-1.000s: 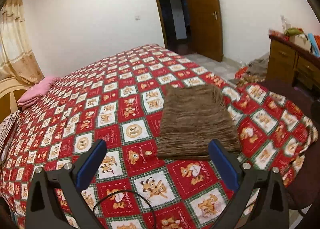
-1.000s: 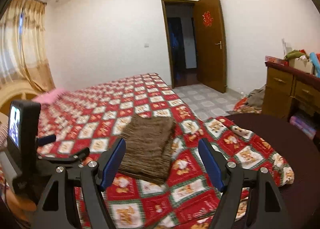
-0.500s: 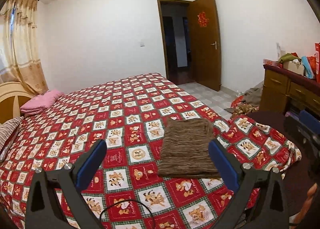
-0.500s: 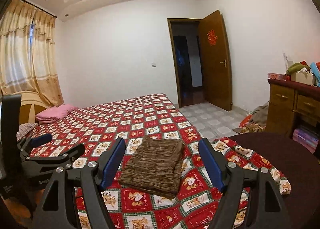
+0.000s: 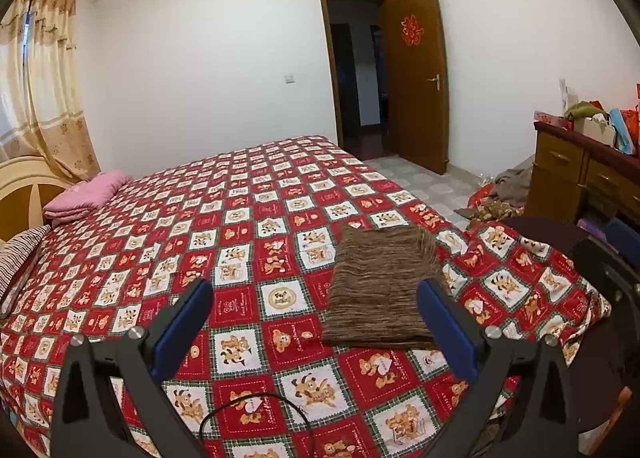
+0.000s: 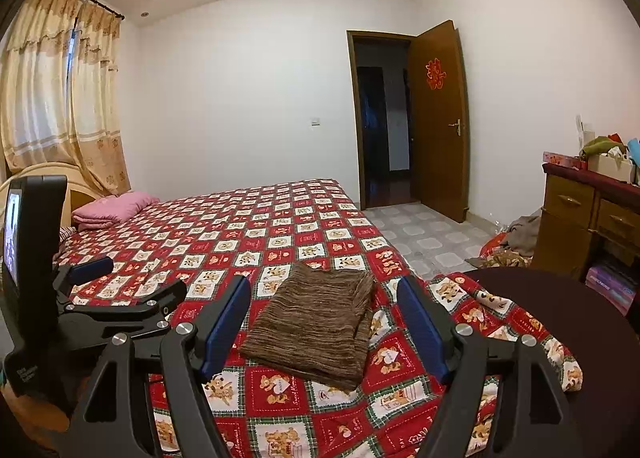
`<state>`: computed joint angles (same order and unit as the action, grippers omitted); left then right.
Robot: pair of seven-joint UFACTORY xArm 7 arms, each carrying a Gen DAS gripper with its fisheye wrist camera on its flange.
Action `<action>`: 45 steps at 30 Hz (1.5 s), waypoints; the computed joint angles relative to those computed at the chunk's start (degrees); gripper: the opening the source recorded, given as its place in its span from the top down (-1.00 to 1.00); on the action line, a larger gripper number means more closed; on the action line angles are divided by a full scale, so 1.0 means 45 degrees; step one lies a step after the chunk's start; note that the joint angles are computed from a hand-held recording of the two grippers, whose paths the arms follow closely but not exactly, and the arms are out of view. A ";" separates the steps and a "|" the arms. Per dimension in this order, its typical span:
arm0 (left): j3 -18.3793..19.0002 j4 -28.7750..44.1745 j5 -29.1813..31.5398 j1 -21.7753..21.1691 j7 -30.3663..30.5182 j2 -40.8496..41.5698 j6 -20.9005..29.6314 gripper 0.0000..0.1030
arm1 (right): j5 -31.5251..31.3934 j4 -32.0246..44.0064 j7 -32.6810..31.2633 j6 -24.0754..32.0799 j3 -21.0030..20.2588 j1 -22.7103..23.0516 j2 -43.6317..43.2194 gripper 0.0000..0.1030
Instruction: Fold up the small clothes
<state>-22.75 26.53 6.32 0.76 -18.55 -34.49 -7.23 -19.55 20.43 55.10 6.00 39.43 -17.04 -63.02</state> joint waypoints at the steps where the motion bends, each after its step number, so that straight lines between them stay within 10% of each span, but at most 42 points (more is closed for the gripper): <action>1: -0.0024 -0.0014 0.0005 0.0021 -0.0008 -0.0039 -0.0030 -1.00 | 0.0011 -0.0016 0.0002 -0.0020 -0.0051 0.0009 0.0027 -0.48; 45: 0.0306 0.0001 0.0104 -0.0351 0.0148 0.0030 0.0251 -1.00 | 0.0153 -0.0194 0.0175 -0.0336 -0.0209 -0.0194 0.0510 -0.49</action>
